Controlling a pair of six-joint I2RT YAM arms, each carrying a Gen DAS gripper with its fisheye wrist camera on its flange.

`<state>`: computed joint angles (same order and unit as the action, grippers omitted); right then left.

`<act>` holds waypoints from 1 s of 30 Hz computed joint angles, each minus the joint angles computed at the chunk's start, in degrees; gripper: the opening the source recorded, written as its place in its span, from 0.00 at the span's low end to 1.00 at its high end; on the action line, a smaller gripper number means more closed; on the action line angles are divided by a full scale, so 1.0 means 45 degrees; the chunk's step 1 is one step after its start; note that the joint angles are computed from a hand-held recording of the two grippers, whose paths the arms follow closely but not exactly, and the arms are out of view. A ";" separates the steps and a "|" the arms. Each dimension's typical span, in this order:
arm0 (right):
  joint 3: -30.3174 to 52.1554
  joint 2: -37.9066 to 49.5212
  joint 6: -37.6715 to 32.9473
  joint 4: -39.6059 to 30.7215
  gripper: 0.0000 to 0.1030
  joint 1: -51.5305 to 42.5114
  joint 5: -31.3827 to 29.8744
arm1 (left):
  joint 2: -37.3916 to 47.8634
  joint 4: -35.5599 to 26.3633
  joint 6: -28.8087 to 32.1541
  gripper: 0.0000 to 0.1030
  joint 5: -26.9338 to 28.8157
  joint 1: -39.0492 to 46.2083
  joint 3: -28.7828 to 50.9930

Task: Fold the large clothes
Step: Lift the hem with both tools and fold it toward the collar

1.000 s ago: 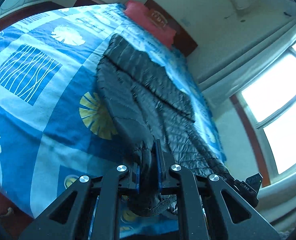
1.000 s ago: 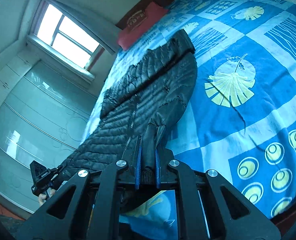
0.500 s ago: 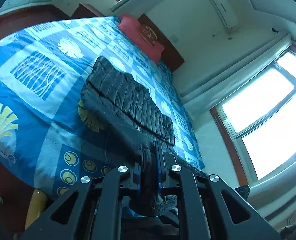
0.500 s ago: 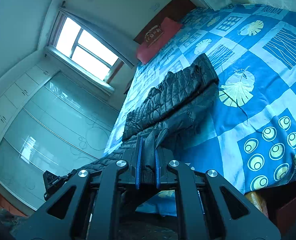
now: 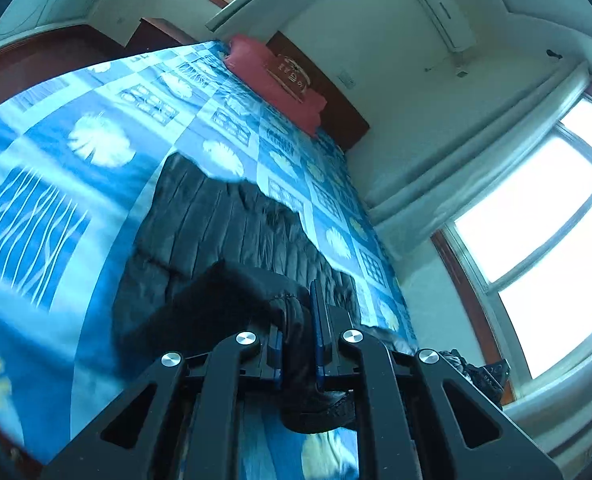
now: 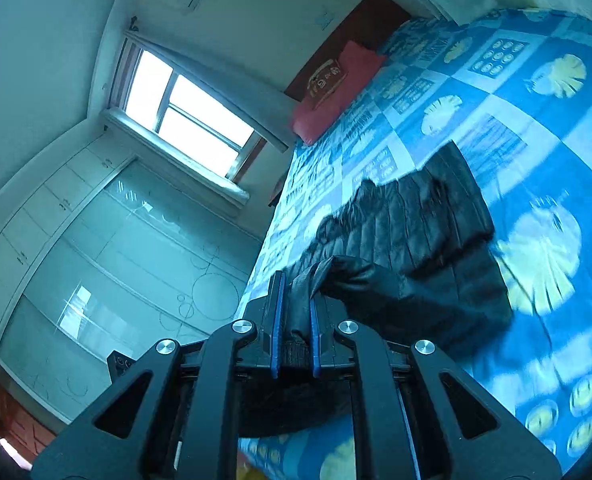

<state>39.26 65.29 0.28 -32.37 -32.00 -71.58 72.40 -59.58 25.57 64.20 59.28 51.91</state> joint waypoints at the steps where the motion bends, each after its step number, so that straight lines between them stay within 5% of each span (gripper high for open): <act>1: -0.0009 0.0501 0.2275 0.2646 0.10 0.0860 0.0541 | 0.0091 0.1125 -0.1206 0.11 -0.0139 -0.0543 0.0041; 2: 0.0099 0.0987 0.3402 0.4041 0.10 0.1397 0.0956 | 0.0459 0.3052 -0.3102 0.11 -0.0553 -0.1498 0.0194; 5: 0.1343 0.3589 0.5960 0.7331 0.10 0.3098 0.2453 | 0.1808 0.6055 -0.5808 0.11 -0.1603 -0.3042 0.0685; 9: 0.3480 0.7005 0.7201 0.8914 0.10 0.4424 0.3828 | 0.4519 0.8221 -0.7643 0.11 -0.2958 -0.4466 0.2152; 20: 0.9773 1.4814 0.7140 0.7425 0.11 0.5836 0.6495 | 1.1206 0.9308 -0.8634 0.11 -0.5374 -0.6159 0.6340; 30: 0.9736 1.5564 0.7007 0.8313 0.17 0.5715 0.6095 | 1.1560 0.9668 -0.8571 0.20 -0.4489 -0.5980 0.6379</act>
